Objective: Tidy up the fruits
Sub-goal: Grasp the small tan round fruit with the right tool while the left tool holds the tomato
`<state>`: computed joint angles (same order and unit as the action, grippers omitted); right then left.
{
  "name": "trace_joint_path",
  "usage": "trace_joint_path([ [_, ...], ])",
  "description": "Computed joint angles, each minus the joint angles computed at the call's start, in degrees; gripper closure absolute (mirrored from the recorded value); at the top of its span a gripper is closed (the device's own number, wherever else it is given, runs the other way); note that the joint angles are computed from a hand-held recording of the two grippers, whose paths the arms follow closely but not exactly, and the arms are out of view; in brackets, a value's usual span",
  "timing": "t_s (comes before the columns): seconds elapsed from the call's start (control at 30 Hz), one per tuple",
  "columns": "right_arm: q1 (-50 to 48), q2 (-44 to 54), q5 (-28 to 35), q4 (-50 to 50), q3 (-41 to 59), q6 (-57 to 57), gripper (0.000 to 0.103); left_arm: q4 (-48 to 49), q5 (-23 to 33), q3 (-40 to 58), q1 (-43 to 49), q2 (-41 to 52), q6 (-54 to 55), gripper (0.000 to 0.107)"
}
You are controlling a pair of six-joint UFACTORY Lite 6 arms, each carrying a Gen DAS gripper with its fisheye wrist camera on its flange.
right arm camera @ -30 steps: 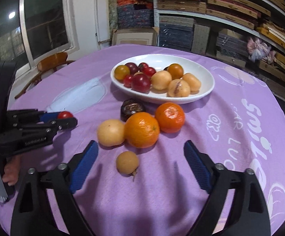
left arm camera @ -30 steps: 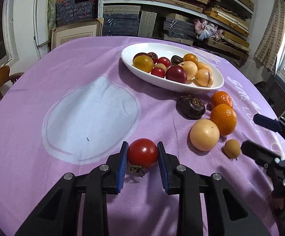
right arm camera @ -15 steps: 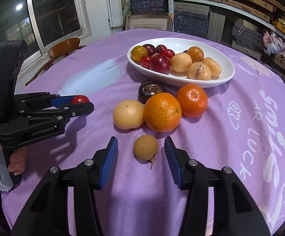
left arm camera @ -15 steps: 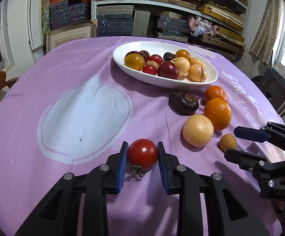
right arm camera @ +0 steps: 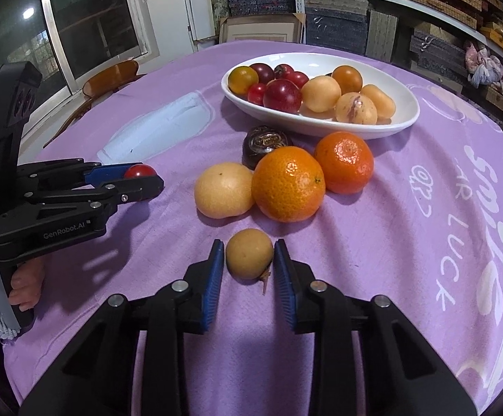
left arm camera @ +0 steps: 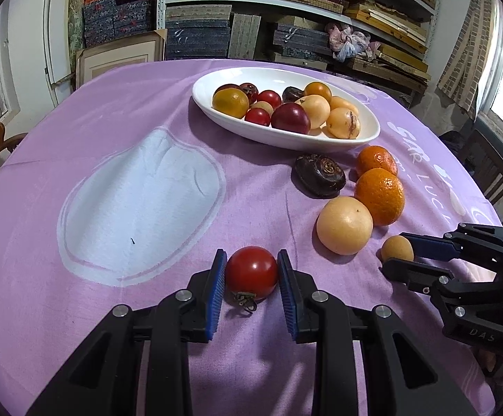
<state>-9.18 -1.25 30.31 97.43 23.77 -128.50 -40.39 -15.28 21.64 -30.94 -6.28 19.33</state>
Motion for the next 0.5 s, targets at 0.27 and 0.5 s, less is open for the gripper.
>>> trace_joint_path([
  [0.27, -0.06, -0.40, -0.32, -0.44, -0.03, 0.61, 0.076, -0.20, 0.33, 0.59, 0.02, 0.75, 0.06, 0.077],
  [0.5, -4.58, -2.17, 3.74, -3.80, 0.47, 4.17, 0.076, 0.18, -2.21, -0.74, -1.95, -1.26, -0.80, 0.078],
])
